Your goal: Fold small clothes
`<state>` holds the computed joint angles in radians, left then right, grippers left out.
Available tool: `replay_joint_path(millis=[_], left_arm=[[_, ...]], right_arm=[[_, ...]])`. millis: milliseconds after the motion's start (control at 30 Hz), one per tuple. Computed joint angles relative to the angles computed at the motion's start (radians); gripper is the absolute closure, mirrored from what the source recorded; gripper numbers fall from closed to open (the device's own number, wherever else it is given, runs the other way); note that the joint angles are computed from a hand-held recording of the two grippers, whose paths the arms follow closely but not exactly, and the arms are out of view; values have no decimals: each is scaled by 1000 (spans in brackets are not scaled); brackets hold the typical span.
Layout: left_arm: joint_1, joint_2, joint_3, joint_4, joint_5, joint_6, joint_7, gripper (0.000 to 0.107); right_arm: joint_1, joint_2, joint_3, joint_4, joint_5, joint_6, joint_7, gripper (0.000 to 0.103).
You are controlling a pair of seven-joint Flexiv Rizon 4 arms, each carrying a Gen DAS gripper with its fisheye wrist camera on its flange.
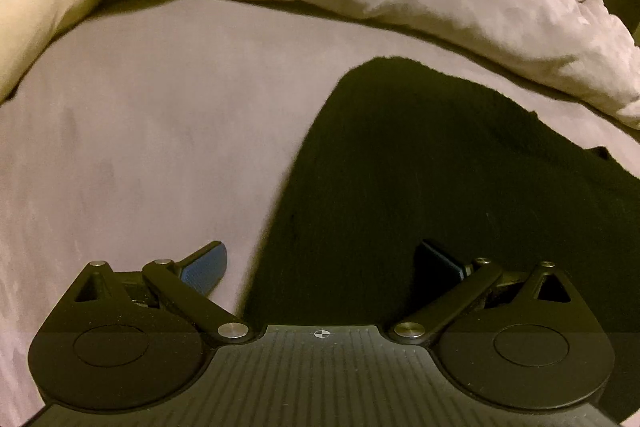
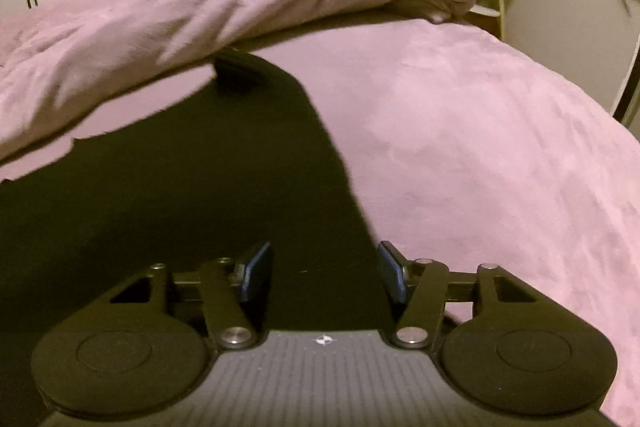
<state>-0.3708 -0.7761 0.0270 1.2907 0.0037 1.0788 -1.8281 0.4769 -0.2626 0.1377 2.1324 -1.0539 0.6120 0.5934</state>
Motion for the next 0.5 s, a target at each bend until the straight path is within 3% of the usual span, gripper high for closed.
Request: replay_joint_path(millis=[100,200,367,433,500], left_arm=[[38,12,-50,31,-47,6,34,4],[75,25,-99,72,-103,20,82,4],[231,32,-322,165,-348,24,300,5],[236,26,-327,163,-395,16,330,17],[247,10,-339,150,-449,0,366,22]], right_arm=[[15,13,15,-14,85,-72,27,32],[46,18,32,-37,71,-109,14,33],[105,-12,51,-79,-1,-84,-28,29],[125,-25,49,-89,-39,-48,-10,28],[137,-50,40,-108,-78,-13,-18,28]])
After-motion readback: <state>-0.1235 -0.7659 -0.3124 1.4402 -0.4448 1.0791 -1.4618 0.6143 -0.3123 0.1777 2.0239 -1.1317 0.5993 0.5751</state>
